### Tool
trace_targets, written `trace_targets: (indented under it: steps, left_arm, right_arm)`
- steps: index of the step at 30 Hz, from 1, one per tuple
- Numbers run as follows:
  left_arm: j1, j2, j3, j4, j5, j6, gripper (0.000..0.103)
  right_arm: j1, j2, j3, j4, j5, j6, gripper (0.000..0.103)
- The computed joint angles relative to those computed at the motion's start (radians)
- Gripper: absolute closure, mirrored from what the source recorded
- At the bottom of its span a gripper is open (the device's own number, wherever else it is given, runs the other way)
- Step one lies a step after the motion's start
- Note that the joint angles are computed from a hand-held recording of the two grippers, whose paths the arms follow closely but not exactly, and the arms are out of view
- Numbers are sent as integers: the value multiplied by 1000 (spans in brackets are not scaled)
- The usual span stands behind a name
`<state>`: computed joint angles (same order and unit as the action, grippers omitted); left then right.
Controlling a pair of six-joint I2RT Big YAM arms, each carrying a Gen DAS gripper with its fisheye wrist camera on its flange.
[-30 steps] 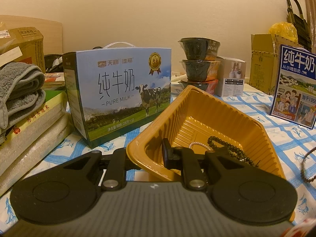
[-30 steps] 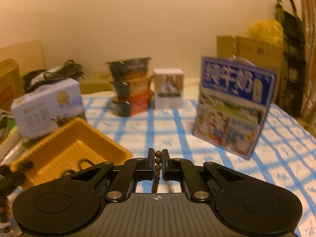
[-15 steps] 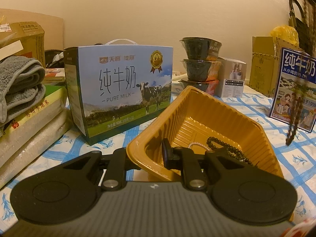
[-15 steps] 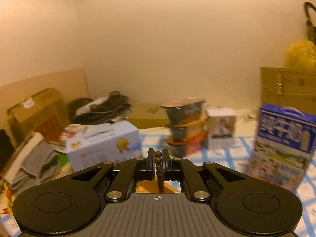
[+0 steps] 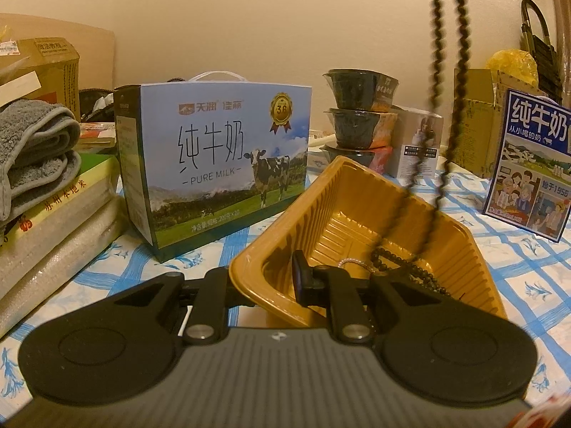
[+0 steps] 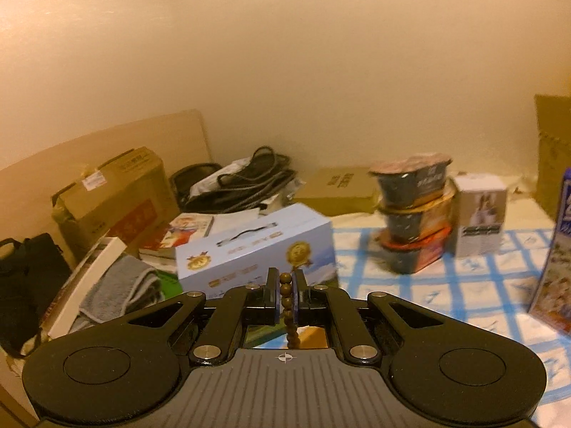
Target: Organize jewelry
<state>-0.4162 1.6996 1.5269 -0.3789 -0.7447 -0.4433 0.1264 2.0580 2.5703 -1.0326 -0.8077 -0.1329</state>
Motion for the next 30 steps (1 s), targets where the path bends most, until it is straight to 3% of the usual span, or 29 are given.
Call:
trace_targets:
  steps: [9, 20, 30]
  left_arm:
    - [3, 0, 2, -9, 8, -16, 87]
    - [8, 0, 0, -22, 14, -29, 87]
    - [12, 7, 6, -46, 14, -38, 86]
  right_arm:
    - [33, 54, 13, -121, 38, -49, 97]
    - [-14, -9, -148, -121, 86, -72, 93]
    - [-75, -96, -380, -59, 171, -47, 65]
